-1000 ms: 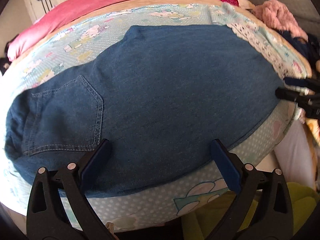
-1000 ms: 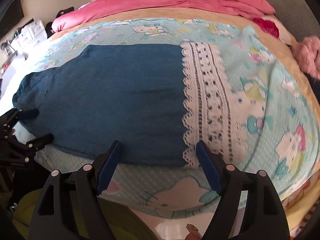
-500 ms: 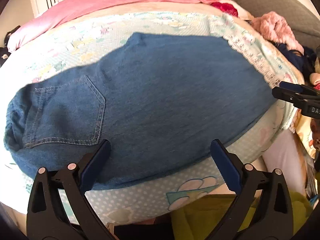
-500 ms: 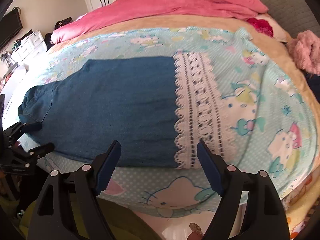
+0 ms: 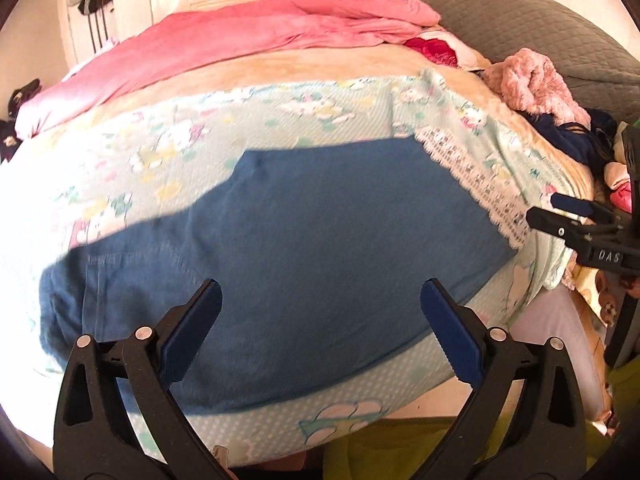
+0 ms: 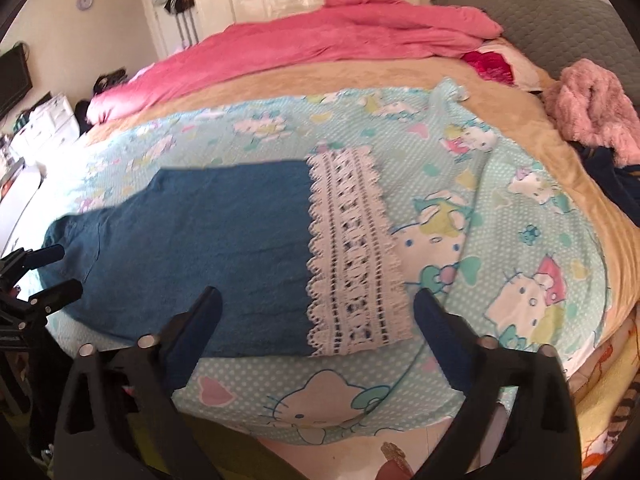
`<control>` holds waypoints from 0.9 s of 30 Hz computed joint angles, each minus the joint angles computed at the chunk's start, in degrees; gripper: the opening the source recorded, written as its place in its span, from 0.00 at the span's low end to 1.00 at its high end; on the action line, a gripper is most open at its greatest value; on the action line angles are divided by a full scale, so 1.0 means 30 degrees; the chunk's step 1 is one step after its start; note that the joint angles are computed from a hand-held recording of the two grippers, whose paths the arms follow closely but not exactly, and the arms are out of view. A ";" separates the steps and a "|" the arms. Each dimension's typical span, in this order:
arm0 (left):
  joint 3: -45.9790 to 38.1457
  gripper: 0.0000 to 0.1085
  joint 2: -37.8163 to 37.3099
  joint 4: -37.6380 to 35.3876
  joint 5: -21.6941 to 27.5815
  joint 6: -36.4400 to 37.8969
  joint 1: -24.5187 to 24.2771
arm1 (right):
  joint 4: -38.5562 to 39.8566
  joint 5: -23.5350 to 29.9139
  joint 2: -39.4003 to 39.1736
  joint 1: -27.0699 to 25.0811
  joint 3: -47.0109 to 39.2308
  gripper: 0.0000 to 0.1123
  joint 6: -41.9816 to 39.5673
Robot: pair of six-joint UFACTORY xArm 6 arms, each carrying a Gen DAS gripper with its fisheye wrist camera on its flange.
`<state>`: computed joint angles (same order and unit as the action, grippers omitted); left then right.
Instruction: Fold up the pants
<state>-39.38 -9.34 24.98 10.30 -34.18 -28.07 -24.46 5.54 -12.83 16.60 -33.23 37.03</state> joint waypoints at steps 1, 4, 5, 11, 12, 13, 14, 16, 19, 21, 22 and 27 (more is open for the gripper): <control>-0.0302 0.86 0.0157 0.0061 0.0060 0.0039 -0.0068 | -0.0121 -0.0013 -0.0103 -0.0112 0.0048 0.85 0.0099; -0.1385 0.86 0.0772 0.0671 0.0313 -0.0159 -0.0292 | -0.0759 -0.0045 -0.0504 -0.0526 0.0226 0.85 0.0596; -0.1735 0.86 0.1007 0.0665 0.0367 -0.0099 -0.0370 | -0.0909 -0.0092 -0.0650 -0.0648 0.0314 0.85 0.0732; -0.3704 0.86 0.2414 -0.0171 0.0715 0.1131 -0.0880 | -0.1009 -0.0425 -0.1341 -0.1348 0.0781 0.86 0.0824; -0.4026 0.86 0.2653 -0.0253 0.0828 0.1269 -0.0976 | -0.1043 -0.0513 -0.1432 -0.1470 0.0865 0.86 0.0863; -0.4442 0.86 0.2977 -0.0429 0.0918 0.1485 -0.1079 | -0.1049 -0.0606 -0.1516 -0.1562 0.0960 0.86 0.0884; -0.4797 0.86 0.3263 -0.0680 0.0987 0.1789 -0.1165 | -0.0945 -0.0699 -0.1552 -0.1643 0.1030 0.86 0.0810; -0.5545 0.86 0.3832 -0.0585 0.1182 0.1872 -0.1282 | -0.0399 -0.0857 -0.1577 -0.1753 0.1149 0.86 0.0399; -0.6723 0.86 0.4776 -0.0750 0.1397 0.2433 -0.1445 | 0.0553 -0.1217 -0.1543 -0.1861 0.1325 0.86 -0.0337; -0.7529 0.86 0.5435 -0.1009 0.1578 0.2851 -0.1554 | 0.0749 -0.1417 -0.1375 -0.1938 0.1334 0.86 -0.0427; -0.8098 0.86 0.5926 -0.1577 0.1683 0.3526 -0.1628 | 0.0503 -0.1506 -0.1196 -0.2019 0.1274 0.86 -0.0191; -1.0347 0.86 0.7906 -0.3894 0.2236 0.5804 -0.1758 | -0.0073 -0.1962 -0.0318 -0.2145 0.0994 0.86 0.0406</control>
